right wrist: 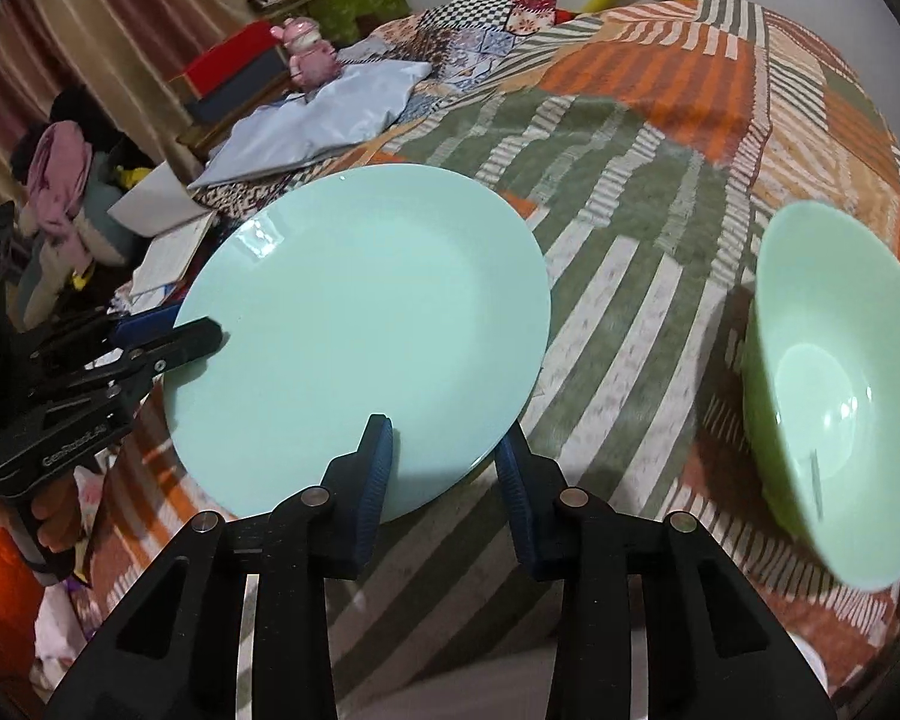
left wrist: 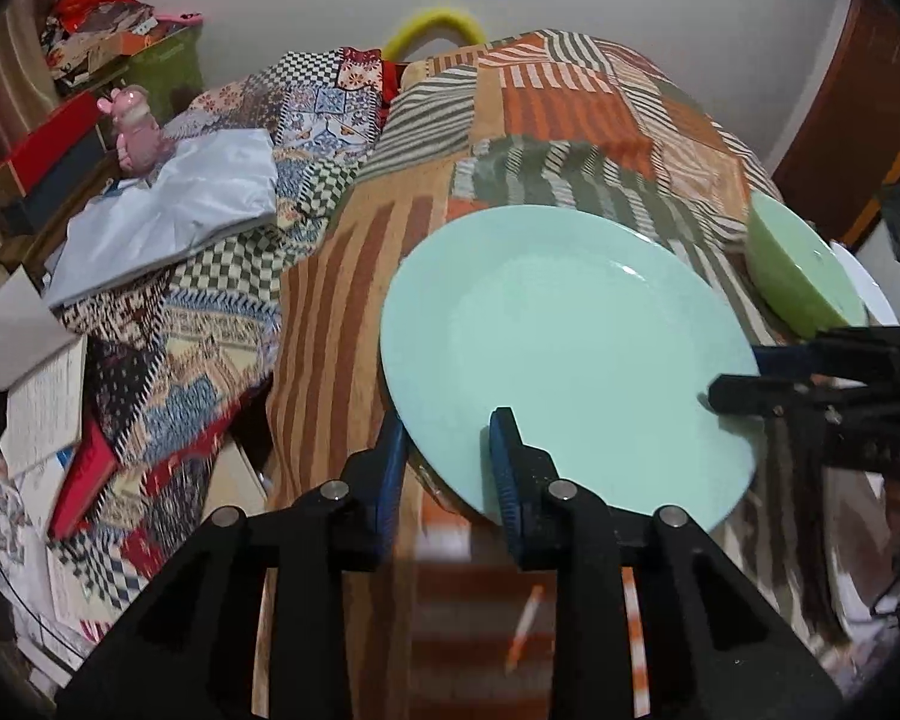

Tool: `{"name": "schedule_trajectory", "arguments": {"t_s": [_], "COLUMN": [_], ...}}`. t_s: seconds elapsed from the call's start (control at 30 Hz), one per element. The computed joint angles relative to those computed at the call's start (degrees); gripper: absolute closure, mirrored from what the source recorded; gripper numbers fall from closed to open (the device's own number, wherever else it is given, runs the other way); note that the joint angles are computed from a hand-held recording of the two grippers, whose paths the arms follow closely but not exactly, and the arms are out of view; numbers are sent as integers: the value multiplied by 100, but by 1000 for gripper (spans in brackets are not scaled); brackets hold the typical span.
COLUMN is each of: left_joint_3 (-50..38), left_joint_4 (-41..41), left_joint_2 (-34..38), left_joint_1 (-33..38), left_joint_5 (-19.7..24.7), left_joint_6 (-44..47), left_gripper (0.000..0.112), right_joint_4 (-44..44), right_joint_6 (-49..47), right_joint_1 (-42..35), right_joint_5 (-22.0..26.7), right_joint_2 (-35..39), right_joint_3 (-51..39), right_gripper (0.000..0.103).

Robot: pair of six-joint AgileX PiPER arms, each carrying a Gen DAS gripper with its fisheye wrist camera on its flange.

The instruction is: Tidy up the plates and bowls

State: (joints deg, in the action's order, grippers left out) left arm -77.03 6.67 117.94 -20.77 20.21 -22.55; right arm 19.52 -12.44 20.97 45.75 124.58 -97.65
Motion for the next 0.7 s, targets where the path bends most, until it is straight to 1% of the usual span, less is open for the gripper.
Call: {"name": "schedule_trajectory", "arguments": {"t_s": [0.07,0.17,0.3,0.4,0.47,0.53,0.6,0.7], "left_joint_3": [99,3,-315,-521,-629,-733,-741,-684], "left_joint_4": [-98,5,124,-134,-462,-738,-543,-503], "left_joint_2": [-76,-24,199,354,444,523,517,452], "left_joint_1": [-15,-42,2,121,213,257,216,189], "left_joint_5": [7,95,241,275,264,274,278,277], "left_joint_6": [55,-107,-343,-182,81,358,158,81], "left_gripper": [84,84,84,84,84,84,84,84], "right_joint_4": [137,220,-46,-76,-105,-172,-133,-148], "right_joint_6": [39,161,390,458,473,530,510,522], "right_joint_1": [-68,-108,-26,-8,13,39,34,67], "right_joint_5": [90,124,-5,-65,-38,-37,-108,-237], "right_joint_2": [99,239,371,412,491,494,436,303], "right_joint_3": [-136,-331,-507,-546,-662,-685,-593,-381], "right_gripper": [71,71,71,71,70,70,71,71]}}
